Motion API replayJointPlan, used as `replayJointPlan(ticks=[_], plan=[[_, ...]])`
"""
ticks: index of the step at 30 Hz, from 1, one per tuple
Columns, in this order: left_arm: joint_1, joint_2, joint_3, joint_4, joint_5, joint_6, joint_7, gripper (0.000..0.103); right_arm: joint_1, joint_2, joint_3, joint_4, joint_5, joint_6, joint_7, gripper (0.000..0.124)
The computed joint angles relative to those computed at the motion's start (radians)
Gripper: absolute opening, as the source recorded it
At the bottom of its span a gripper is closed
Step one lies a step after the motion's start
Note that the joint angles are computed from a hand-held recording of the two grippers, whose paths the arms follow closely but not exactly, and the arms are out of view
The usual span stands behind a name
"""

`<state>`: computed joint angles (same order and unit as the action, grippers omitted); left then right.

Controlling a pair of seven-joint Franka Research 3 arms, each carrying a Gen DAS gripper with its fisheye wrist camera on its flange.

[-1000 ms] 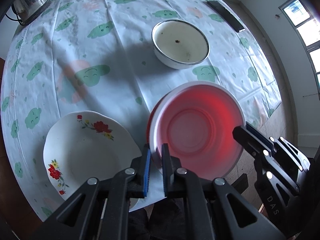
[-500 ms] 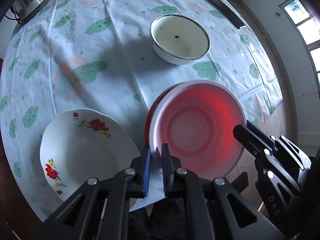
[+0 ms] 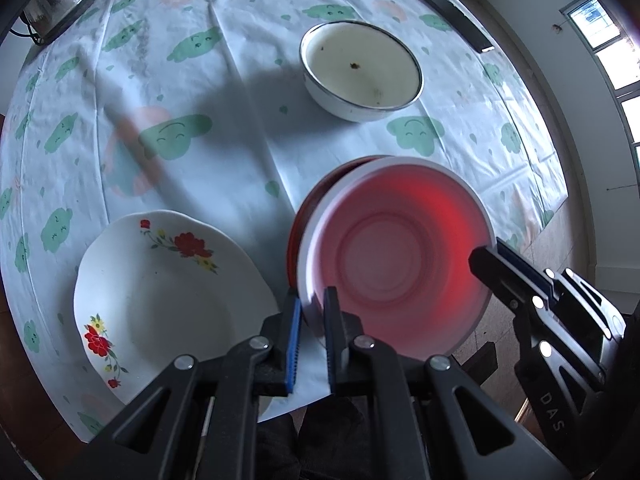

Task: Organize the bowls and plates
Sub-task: 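Lower the red plastic bowl into the steel bowl with both grippers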

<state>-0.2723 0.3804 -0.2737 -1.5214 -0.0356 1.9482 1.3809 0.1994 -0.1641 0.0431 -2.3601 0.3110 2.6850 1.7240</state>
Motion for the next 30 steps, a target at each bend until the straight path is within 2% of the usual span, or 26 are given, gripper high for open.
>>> replayJointPlan(ticks=[22, 30], plan=[[-0.019, 0.014, 0.005, 0.019, 0.055, 0.006, -0.024, 0.007, 0.005, 0.021, -0.008, 0.007, 0.028, -0.021, -0.058, 0.013], [-0.025, 0.023, 0.007, 0.031, 0.068, 0.001, -0.037, 0.010, 0.008, 0.025, -0.013, 0.010, 0.064, -0.027, -0.099, 0.013]])
